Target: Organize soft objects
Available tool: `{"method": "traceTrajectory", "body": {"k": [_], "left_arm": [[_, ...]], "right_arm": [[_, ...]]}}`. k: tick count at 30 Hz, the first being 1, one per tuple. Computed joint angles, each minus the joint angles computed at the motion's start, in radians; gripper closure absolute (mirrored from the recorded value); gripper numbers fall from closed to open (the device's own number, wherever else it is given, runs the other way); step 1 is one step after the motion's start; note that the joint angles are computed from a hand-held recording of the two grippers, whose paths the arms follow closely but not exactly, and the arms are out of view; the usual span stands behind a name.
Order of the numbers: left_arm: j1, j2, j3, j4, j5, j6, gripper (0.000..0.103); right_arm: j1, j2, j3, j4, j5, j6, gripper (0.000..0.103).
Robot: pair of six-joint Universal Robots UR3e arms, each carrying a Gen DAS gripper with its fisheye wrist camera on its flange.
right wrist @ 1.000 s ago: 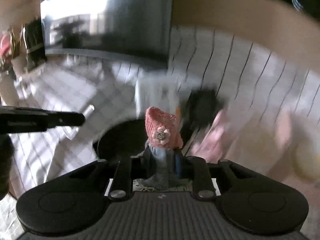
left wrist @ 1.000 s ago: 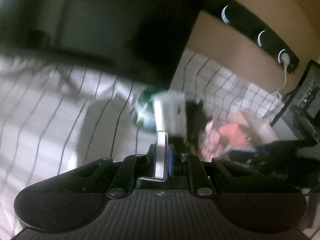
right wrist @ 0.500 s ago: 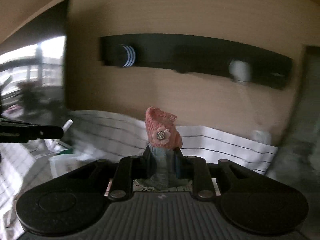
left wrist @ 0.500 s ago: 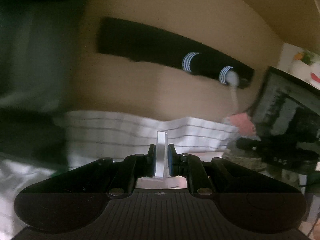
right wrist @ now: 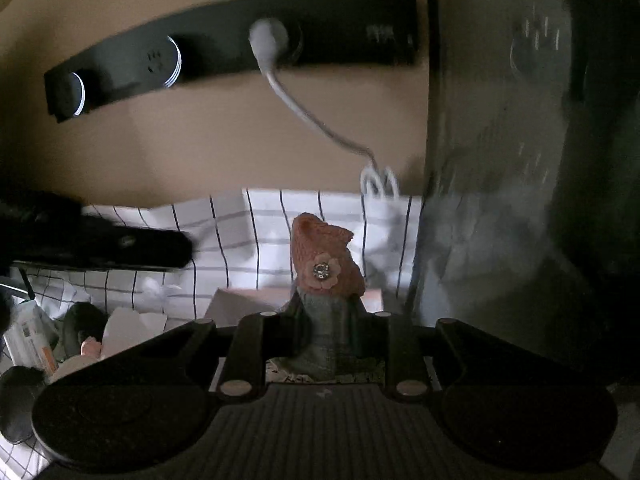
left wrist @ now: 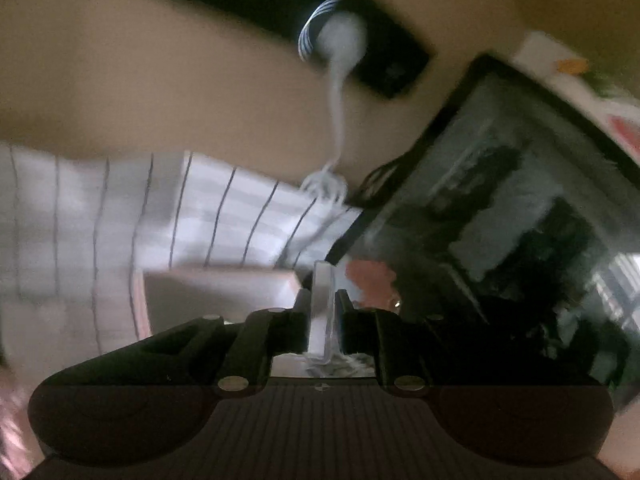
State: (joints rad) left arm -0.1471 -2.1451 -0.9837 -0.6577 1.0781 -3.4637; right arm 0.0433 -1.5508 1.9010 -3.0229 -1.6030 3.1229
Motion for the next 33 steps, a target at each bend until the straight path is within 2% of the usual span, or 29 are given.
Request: {"method": "traceTrajectory", "body": {"k": [3, 5, 6, 8, 9, 13, 16, 20, 22, 27, 30, 33], "left_arm": [[-0.057, -0.111, 0.171, -0.12, 0.118, 0.037, 0.087], [-0.098, -0.172, 0.293, -0.247, 0.223, 0.075, 0.087], [-0.103, -0.18, 0.307, -0.269, 0.239, 0.077, 0.087], [-0.08, -0.138, 0.208, -0.212, 0.2, 0.057, 0.087], [-0.07, -0.115, 0.156, -0.175, 0.186, 0.043, 0.087], [-0.044, 0.038, -0.093, -0.039, 0.219, 0.024, 0.087], [-0.02, 0.178, -0.273, 0.014, 0.238, 0.054, 0.087], [0.059, 0.392, -0.534, 0.053, 0.208, 0.099, 0.087], [0.131, 0.514, -0.677, 0.059, 0.173, 0.131, 0.087], [0.401, 0.853, -0.99, -0.017, 0.113, 0.226, 0.087], [0.652, 1.044, -1.116, -0.148, 0.013, 0.344, 0.087], [0.883, 1.172, -1.168, -0.357, -0.09, 0.538, 0.087]], "right_arm": [[-0.035, 0.04, 0.01, -0.008, 0.065, -0.011, 0.079], [-0.046, 0.057, 0.001, 0.049, 0.111, -0.029, 0.065], [-0.046, 0.057, 0.003, 0.069, 0.123, -0.038, 0.061], [-0.027, 0.064, 0.028, 0.033, 0.109, -0.053, 0.049], [-0.019, 0.064, 0.049, 0.003, 0.093, -0.065, 0.048], [-0.035, 0.011, 0.128, -0.016, 0.119, -0.077, 0.046], [-0.071, -0.08, 0.26, -0.041, 0.177, -0.09, 0.045], [-0.054, -0.166, 0.383, -0.006, 0.184, -0.127, 0.044], [-0.019, -0.177, 0.407, 0.023, 0.161, -0.136, 0.044], [0.135, -0.123, 0.383, 0.07, 0.098, -0.05, 0.044], [0.279, -0.038, 0.316, 0.067, 0.037, -0.03, 0.044], [0.426, 0.081, 0.208, 0.031, -0.049, -0.017, 0.044]]}}
